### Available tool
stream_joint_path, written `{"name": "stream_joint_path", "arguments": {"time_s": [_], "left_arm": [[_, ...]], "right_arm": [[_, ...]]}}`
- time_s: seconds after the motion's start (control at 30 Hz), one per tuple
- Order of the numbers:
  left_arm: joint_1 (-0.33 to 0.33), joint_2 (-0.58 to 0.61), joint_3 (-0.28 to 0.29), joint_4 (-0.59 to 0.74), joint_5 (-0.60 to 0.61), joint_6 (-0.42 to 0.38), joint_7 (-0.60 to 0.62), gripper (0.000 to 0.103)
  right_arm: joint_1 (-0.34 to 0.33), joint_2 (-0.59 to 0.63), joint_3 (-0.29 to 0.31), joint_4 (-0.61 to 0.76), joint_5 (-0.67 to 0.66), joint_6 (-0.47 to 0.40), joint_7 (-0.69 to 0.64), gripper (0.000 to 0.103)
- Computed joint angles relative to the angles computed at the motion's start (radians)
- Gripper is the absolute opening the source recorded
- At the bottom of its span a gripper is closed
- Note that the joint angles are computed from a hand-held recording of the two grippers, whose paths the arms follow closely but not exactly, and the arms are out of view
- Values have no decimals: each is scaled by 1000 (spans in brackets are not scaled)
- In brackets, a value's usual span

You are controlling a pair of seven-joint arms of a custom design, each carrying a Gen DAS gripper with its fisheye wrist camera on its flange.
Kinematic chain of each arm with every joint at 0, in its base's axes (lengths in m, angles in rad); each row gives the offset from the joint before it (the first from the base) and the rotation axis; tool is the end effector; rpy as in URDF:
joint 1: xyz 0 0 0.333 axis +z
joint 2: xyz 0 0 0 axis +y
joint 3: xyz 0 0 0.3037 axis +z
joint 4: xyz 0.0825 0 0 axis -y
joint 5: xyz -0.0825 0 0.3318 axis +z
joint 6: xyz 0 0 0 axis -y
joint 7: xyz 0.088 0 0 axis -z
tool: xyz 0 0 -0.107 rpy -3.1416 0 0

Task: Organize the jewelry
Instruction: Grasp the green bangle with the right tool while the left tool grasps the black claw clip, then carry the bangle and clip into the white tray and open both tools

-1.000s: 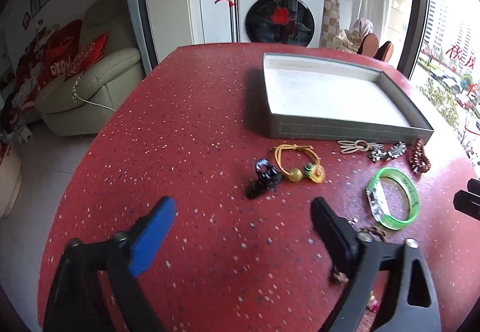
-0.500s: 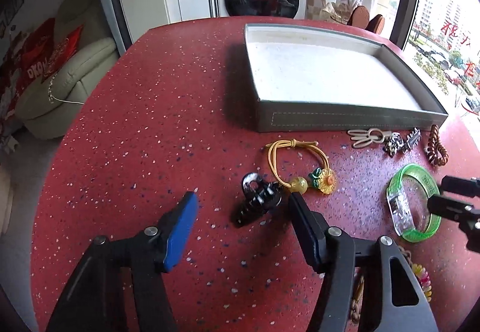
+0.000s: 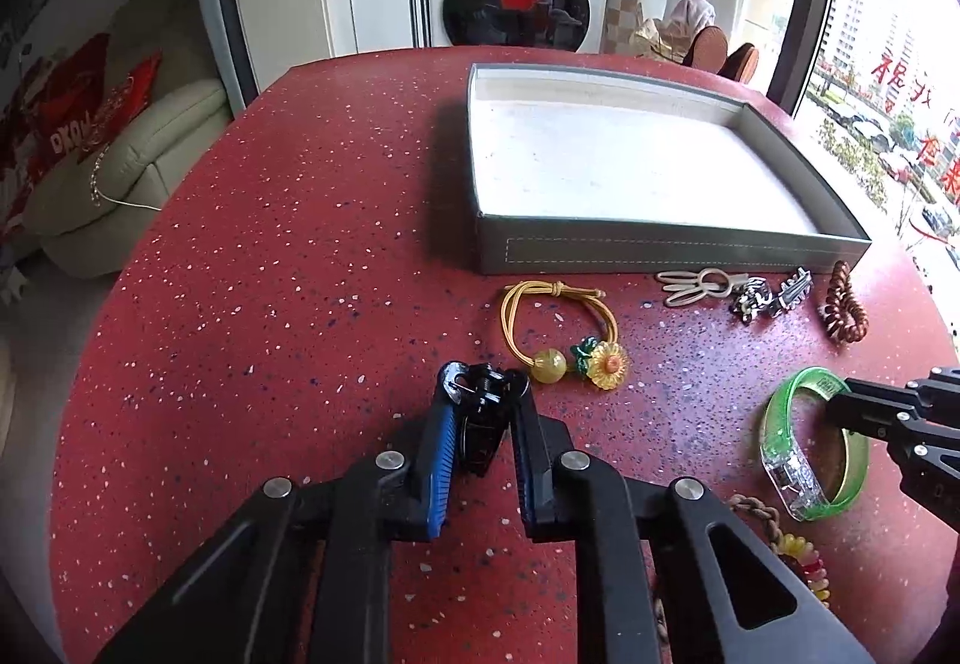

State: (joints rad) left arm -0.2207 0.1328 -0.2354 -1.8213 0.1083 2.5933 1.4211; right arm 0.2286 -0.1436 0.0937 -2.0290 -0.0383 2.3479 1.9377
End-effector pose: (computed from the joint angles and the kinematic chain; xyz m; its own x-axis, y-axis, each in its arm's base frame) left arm 0.5359 -0.2567 0.5442 -0.3658 -0.9305 0.0202 -0.7482 0.2810 -0.6011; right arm 0.4792 0.1622 0.5643 0.0040 -0.9936 -0.1131 -0.9002 0.0456 -0.4330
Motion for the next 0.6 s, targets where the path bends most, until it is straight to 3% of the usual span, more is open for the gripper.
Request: {"name": "stream_joint_path", "arguments": {"time_s": [0.37, 0.6], "left_arm": [[-3, -20, -6, 27, -41, 7, -11, 36], [-26, 54, -14, 194, -35, -35, -22, 36]], "right_arm": [[-29, -23, -39, 28, 139, 25, -88, 8], [-58, 34, -55, 137, 138, 11, -109, 8]]}}
